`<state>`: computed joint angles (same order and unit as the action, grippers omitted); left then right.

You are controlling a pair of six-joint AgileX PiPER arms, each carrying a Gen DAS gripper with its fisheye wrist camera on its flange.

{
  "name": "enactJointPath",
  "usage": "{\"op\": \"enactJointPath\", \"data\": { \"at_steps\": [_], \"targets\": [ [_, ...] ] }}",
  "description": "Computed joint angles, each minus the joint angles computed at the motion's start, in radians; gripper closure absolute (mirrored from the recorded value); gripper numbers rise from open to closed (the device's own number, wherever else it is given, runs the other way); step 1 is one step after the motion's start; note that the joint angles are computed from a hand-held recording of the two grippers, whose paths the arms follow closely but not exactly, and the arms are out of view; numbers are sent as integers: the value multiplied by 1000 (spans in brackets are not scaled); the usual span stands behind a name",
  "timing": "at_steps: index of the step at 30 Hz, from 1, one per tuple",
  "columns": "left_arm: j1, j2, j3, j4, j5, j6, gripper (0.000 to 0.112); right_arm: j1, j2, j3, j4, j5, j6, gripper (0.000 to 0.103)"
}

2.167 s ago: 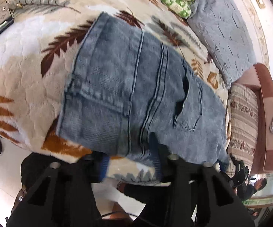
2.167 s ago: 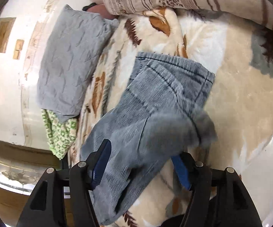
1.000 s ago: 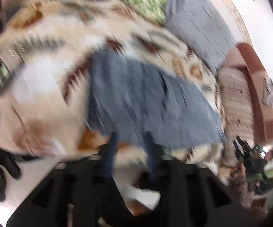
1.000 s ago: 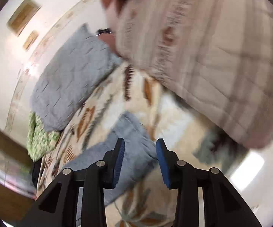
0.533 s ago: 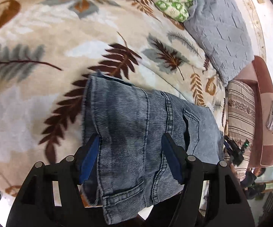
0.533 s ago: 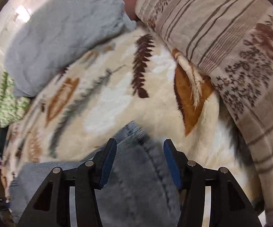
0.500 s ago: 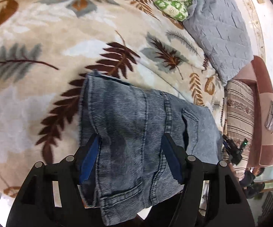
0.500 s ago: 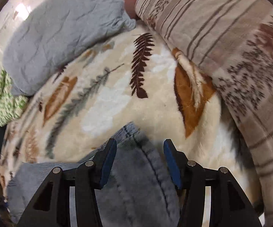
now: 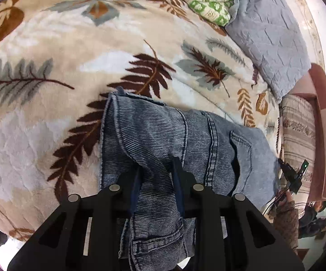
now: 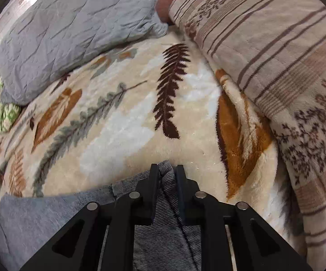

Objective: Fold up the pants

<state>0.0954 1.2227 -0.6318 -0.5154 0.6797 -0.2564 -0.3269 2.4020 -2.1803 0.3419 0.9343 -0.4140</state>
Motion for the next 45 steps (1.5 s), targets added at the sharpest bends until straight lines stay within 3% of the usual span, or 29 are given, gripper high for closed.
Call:
{"op": "enactJointPath", "data": {
  "at_steps": [2, 4, 5, 8, 10, 13, 17, 19, 21, 22, 23, 26, 29, 32, 37, 39, 40, 41, 45],
  "targets": [
    [22, -37, -1, 12, 25, 4, 88, 15, -86, 108, -20, -69, -10, 81],
    [51, -73, 3, -2, 40, 29, 87, 29, -192, 225, 76, -100, -109, 79],
    [71, -83, 6, -23, 49, 55, 87, 36, -243, 282, 161, -82, -177, 73],
    [136, -87, 22, -114, 60, 151, 70, 90, -298, 351, 317, 23, -291, 51],
    [149, -77, 30, -159, 65, 189, 67, 173, -306, 381, 368, 98, -321, 49],
    [134, -46, 24, -185, 69, 219, 66, 317, -257, 338, 348, 128, -270, 49],
    [162, -8, 16, -242, 90, 297, 61, 483, -153, 204, 182, 88, -135, 48],
    [179, 13, 15, -281, 107, 355, 60, 532, -67, 81, 91, 139, -67, 42],
    [186, 18, 20, -318, 129, 424, 60, 548, -11, 4, 61, 203, -66, 46],
    [187, 7, 25, -321, 133, 439, 60, 556, -22, 20, 51, 207, -107, 79],
    [172, -6, 27, -309, 122, 438, 61, 565, -40, 44, 38, 201, -133, 100],
    [91, 18, 12, -213, 40, 356, 61, 580, -140, 182, 18, 85, -181, 103],
    [42, 103, -9, -150, 0, 275, 65, 606, -74, 99, -89, 117, -63, 103],
    [46, 55, -7, -125, 18, 236, 66, 627, -88, 155, -170, 54, -2, 102],
    [146, -167, 59, -134, 151, 257, 63, 548, -307, 422, 91, 10, -144, 94],
    [194, -277, 104, -165, 228, 261, 53, 515, -425, 570, 203, 23, -236, 79],
    [215, -343, 135, -192, 264, 257, 50, 507, -465, 627, 257, 34, -267, 62],
    [253, -408, 169, -230, 312, 270, 50, 494, -503, 683, 319, 52, -302, 48],
    [372, -645, 273, -336, 492, 239, 47, 401, -653, 948, 520, 215, -416, 44]
  ]
}}
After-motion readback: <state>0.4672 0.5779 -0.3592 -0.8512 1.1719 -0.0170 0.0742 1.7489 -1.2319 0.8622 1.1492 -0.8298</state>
